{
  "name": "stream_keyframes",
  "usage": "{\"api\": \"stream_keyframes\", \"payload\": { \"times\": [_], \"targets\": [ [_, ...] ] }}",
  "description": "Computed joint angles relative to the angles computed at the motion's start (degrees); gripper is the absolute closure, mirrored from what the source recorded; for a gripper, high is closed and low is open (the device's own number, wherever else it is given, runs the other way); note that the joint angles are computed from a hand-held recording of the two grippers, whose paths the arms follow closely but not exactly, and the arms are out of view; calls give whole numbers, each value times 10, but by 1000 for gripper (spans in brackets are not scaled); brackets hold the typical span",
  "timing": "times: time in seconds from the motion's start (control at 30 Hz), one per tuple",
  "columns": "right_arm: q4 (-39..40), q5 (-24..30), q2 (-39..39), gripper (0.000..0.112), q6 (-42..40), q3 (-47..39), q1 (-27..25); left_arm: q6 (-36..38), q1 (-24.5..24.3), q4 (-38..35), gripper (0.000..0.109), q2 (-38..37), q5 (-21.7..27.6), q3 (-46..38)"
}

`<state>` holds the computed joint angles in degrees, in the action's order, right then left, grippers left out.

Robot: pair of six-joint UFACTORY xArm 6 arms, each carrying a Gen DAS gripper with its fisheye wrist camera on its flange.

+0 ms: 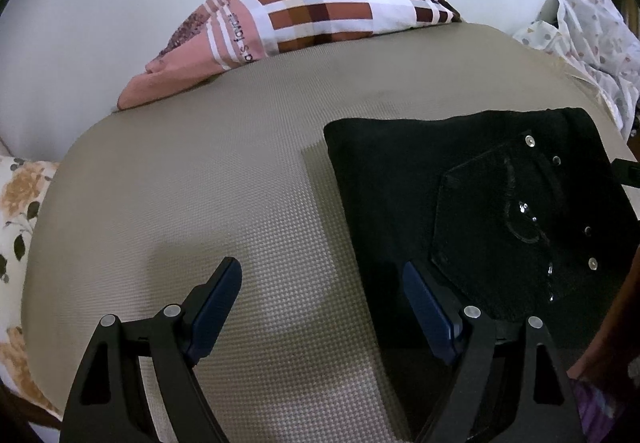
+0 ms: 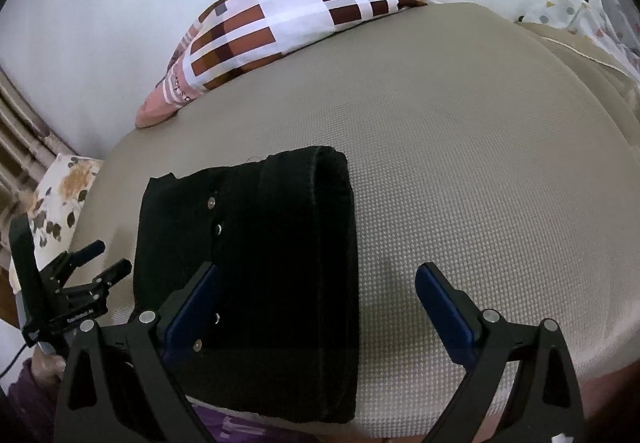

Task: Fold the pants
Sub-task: 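Move both tools to the side edges of the folded black trousers, then grasp the folded trousers' edge with both tools and lift the stack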

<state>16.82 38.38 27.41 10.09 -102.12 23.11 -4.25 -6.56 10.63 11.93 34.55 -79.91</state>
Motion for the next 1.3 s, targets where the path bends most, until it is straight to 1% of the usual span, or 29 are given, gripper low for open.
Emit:
{"api": "stream_keyframes", "payload": {
  "times": [0.1,0.3,0.47,0.6,0.73,0.9,1.03,1.17,1.3],
  "targets": [
    [12,13,10,16,-7,-13,-4,20,2,-27,26,12,14,-15],
    [62,33,24,16,-43,-27,-10,55,6,-88,26,34,44,-46],
    [86,50,42,16,-57,-49,-14,97,12,-161,26,51,71,-72],
    [116,69,58,16,-71,-69,-20,108,15,-178,26,66,92,-93],
    [132,85,75,16,-80,-87,-23,131,24,-224,26,81,118,-115],
    [133,97,95,16,-90,-116,-23,145,35,-268,26,98,148,-140],
    [147,115,108,16,-109,-139,-25,151,39,-282,26,110,166,-158],
    [178,137,123,14,-136,-162,-29,160,37,-272,26,120,179,-177],
    [229,155,139,14,-164,-183,-37,174,36,-262,26,133,198,-200]
  ]
}}
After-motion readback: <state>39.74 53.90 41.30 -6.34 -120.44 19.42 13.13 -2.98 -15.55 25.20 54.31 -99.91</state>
